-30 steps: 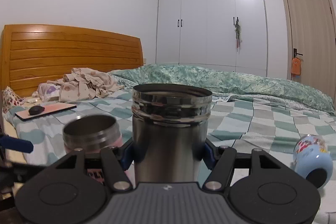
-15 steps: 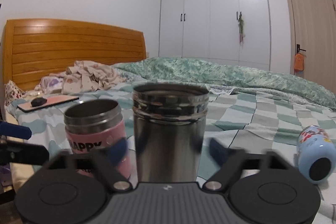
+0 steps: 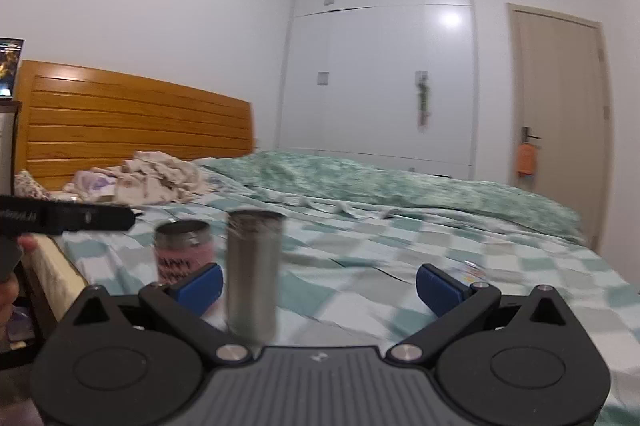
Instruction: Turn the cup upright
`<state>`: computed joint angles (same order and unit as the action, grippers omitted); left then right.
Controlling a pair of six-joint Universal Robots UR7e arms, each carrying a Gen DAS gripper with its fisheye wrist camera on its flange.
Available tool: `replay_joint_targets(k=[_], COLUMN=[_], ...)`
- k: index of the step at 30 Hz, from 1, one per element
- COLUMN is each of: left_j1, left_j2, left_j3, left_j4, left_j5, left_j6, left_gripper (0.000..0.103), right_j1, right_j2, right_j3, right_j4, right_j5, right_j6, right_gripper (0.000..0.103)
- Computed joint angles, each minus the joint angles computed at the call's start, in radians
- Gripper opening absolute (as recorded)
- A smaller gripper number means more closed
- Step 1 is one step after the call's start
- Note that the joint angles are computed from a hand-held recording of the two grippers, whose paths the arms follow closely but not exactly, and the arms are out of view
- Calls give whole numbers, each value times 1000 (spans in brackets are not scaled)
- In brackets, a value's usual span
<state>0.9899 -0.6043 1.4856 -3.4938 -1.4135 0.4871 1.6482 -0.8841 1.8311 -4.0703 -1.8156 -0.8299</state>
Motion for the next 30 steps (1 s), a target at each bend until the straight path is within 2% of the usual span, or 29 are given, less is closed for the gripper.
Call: replay_joint_targets(k=[6, 12, 21, 30], left_j1=[-18, -41, -52, -53], left_j2=[48, 98, 132, 129], left_j3=[51, 87, 110, 128], left_j4=[-88, -203, -306, -324], left_j5=[31, 82, 97, 76], left_j6=[-46, 25, 67, 85], left_gripper=[103, 103, 103, 103], right_j1=[-41, -88, -135, -135], right_j2=[-33, -36, -13, 4], right_j3=[149, 221, 249, 248], right_j4=[-208, -336, -422, -482], right_j5=[-33, -32, 40, 47], right_j6=[-21, -18, 10, 1], right_gripper=[103, 103, 103, 103])
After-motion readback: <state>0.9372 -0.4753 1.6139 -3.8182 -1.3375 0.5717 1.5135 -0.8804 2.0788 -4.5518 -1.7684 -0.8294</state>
